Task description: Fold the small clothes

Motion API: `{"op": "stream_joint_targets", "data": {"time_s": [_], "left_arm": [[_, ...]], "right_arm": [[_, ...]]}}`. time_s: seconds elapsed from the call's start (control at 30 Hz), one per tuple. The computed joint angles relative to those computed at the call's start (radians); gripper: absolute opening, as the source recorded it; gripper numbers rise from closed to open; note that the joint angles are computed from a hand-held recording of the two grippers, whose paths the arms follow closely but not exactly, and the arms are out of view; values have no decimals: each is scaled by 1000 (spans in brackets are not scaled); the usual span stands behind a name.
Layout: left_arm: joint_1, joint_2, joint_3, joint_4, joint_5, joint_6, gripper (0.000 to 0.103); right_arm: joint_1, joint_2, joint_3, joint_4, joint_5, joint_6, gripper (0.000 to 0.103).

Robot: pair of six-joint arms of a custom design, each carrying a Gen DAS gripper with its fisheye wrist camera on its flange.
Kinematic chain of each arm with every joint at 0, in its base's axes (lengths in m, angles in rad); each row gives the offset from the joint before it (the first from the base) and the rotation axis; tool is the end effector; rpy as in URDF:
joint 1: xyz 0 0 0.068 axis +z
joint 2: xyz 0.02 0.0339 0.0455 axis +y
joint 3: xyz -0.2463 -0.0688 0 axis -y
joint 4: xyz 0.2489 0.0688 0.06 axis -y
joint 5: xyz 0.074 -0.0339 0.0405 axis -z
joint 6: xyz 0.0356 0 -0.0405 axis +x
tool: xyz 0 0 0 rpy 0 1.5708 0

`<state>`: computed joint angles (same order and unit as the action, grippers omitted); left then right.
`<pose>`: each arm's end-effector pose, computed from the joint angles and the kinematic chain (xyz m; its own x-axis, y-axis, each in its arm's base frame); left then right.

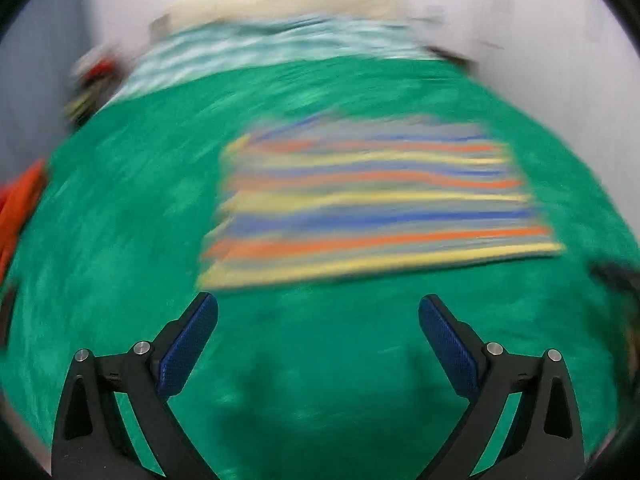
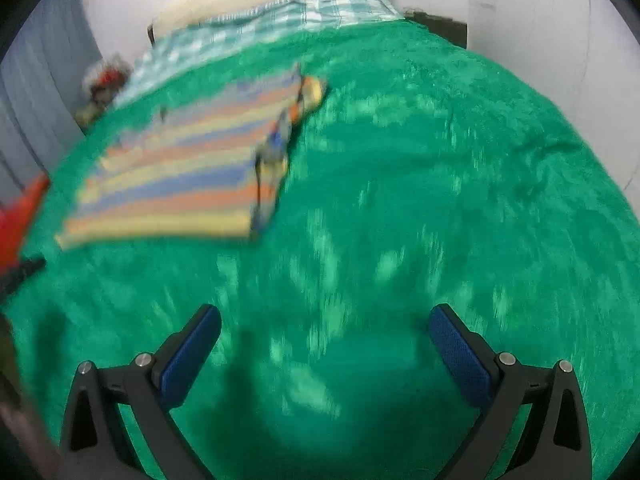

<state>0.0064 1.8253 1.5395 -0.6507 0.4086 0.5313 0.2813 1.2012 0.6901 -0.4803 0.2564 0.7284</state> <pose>0.4010 -0.0116 0.2533 -0.5781 0.4613 -0.6731 0.6060 0.7951 0.0243 0.2300 0.0571 0.1830 -0.6899 0.4709 -0.5498 0.4343 0.8769 0.2061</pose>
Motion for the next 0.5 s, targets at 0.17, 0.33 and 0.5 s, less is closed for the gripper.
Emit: {"op": "stream_joint_targets", "data": {"time_s": [0.17, 0.33, 0.5], "left_arm": [[-252, 26, 62, -173, 110, 103, 101], [-506, 176, 92, -72, -70, 55, 78], [-498, 313, 237, -107, -16, -72, 64]], "right_arm": [[-342, 181, 220, 53, -294, -261, 101], [-532, 611, 629, -17, -611, -345, 91], [-579, 873, 844, -8, -801, -267, 82]]}}
